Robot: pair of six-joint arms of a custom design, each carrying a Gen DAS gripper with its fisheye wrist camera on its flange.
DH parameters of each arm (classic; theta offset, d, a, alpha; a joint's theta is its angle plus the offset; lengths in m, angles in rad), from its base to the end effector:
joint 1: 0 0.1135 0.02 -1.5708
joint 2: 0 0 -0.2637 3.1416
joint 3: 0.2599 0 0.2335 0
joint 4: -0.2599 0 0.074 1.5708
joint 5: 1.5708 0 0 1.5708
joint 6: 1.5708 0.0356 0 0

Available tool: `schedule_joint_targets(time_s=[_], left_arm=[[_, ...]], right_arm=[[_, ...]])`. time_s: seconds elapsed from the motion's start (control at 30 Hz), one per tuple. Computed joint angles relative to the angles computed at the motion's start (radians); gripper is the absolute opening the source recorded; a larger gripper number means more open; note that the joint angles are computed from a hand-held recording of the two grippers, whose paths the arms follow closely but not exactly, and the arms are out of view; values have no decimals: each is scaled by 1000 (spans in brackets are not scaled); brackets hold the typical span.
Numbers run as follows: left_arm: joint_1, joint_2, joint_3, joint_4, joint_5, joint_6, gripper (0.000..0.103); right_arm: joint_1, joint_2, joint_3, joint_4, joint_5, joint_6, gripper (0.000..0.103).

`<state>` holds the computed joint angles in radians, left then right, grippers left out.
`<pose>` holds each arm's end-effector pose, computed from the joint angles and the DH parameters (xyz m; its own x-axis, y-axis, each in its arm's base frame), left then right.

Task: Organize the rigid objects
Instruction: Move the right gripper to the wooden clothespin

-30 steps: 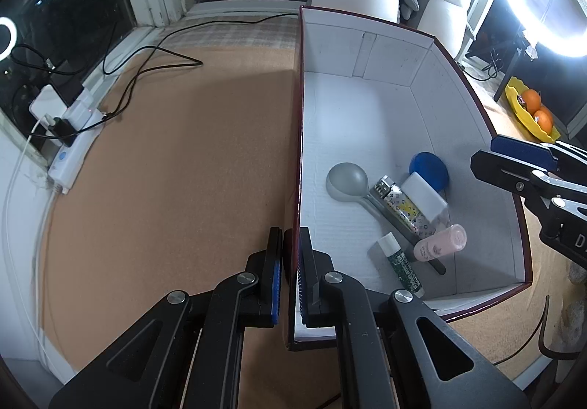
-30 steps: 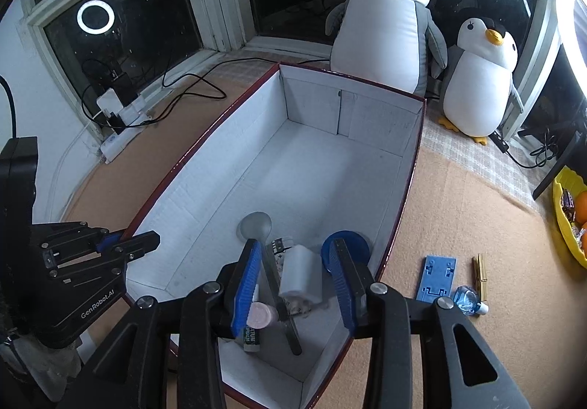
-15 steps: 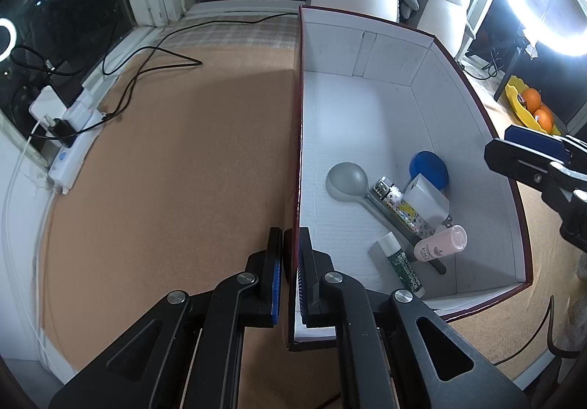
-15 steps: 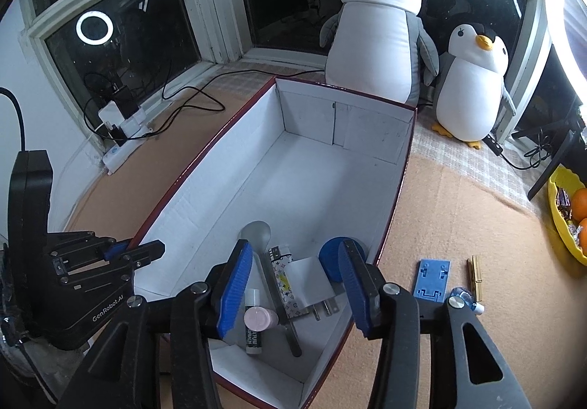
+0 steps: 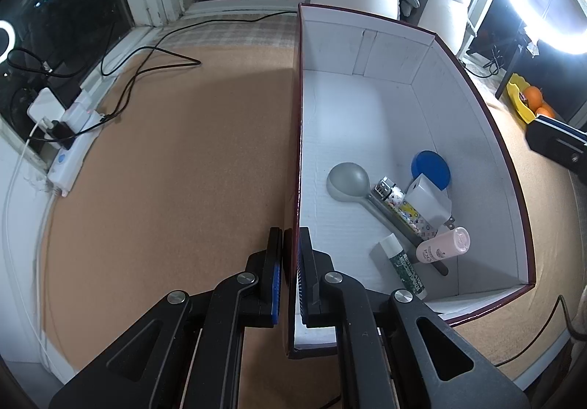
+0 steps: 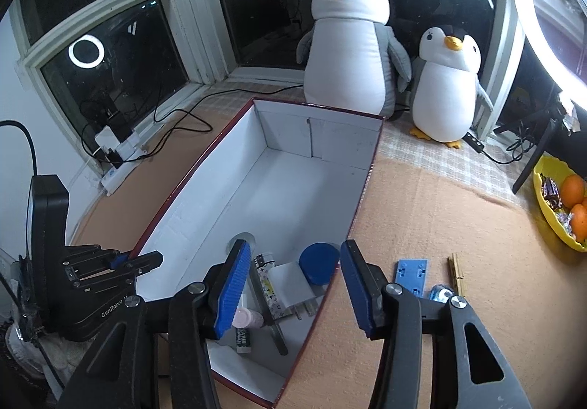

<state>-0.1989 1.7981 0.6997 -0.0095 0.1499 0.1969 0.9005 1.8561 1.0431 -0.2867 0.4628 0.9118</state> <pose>0.2776 -0.0614 0.0991 -0.8092 0.3604 -0.4641 0.4273 0.9030 -0.0437 0.2243 0.2573 0.1496 -0.7938 0.1375 -0.5924 0.0854 0.9897 0.1152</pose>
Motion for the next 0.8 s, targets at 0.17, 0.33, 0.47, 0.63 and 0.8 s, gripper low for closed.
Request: schedule_joint_targets(time_s=[0.17, 0.33, 0.47, 0.63, 0.8], left_arm=[[-6, 5, 3, 2, -6, -3, 6], [-8, 8, 6, 2, -9, -2, 6], [-11, 12, 12, -3, -14, -7, 6], [-21, 13, 19, -10, -28, -10, 6], [-26, 13, 20, -11, -35, -5, 6]], right_arm=[[-7, -55, -61, 1, 23, 34, 47], [-14, -112, -143, 12, 51, 78, 47], [-26, -154, -206, 16, 64, 114, 47], [-35, -196, -270, 20, 76, 139, 47], [-56, -227, -324, 18, 73, 155, 48]])
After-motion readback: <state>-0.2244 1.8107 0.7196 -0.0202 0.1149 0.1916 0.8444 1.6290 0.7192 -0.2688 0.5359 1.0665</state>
